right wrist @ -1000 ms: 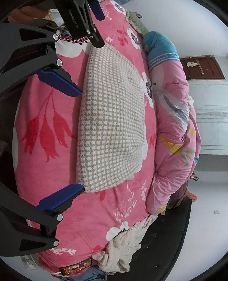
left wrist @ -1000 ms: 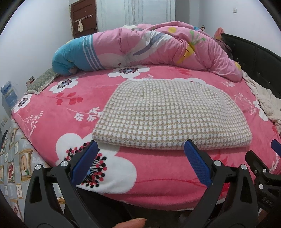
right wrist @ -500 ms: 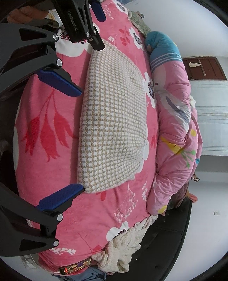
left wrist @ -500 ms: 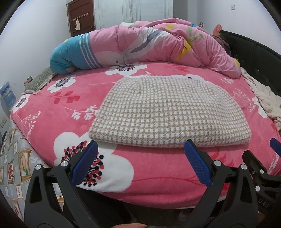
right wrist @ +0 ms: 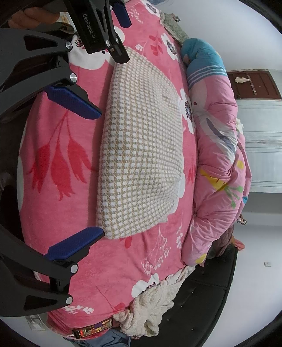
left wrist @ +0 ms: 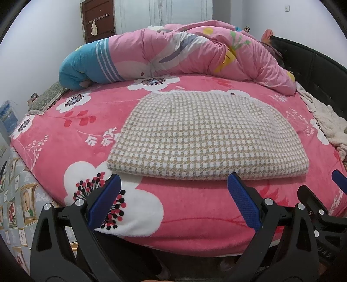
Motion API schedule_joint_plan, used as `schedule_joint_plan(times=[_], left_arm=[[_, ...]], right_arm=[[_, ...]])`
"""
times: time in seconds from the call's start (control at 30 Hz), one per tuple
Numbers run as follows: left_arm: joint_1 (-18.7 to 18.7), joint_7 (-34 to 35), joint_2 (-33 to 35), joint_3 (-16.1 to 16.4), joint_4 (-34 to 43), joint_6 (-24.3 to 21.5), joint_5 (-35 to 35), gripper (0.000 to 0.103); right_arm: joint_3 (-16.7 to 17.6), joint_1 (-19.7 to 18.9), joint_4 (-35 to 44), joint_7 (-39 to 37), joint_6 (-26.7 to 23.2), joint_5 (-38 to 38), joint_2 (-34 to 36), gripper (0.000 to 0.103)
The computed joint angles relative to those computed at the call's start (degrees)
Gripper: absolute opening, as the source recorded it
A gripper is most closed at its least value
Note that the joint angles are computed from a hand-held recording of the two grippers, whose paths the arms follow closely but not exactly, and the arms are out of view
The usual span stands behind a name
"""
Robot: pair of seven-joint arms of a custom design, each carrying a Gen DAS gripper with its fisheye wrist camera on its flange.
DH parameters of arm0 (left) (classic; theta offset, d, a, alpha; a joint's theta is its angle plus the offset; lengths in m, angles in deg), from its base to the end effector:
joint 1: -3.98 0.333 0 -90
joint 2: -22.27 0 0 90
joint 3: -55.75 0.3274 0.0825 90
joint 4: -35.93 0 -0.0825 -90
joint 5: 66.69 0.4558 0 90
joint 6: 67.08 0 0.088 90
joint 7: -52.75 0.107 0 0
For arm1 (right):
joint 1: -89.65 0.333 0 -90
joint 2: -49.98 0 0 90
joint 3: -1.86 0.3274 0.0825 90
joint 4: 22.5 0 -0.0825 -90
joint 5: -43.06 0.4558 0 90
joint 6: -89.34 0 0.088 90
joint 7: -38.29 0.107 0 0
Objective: Fold large clothes
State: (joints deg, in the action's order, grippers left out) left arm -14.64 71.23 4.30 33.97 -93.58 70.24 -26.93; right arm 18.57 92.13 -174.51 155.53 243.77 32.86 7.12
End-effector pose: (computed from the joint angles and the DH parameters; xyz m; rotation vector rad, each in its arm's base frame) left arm 0.4243 -0.3689 0.5105 -1.8368 1.6452 -0.6548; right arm 0.4113 0.1562 0.5299 -1.7430 1.7519 -0.7839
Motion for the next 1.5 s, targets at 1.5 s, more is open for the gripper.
schedule_joint_plan(times=[1.5], left_arm=[[-0.1,1.8,0.8,0.5,0.1,0.6,-1.4,0.095]], right_arm=[[-1.2,-0.1,0.2,-2.2,-0.2,0.5,0.9,0.097]])
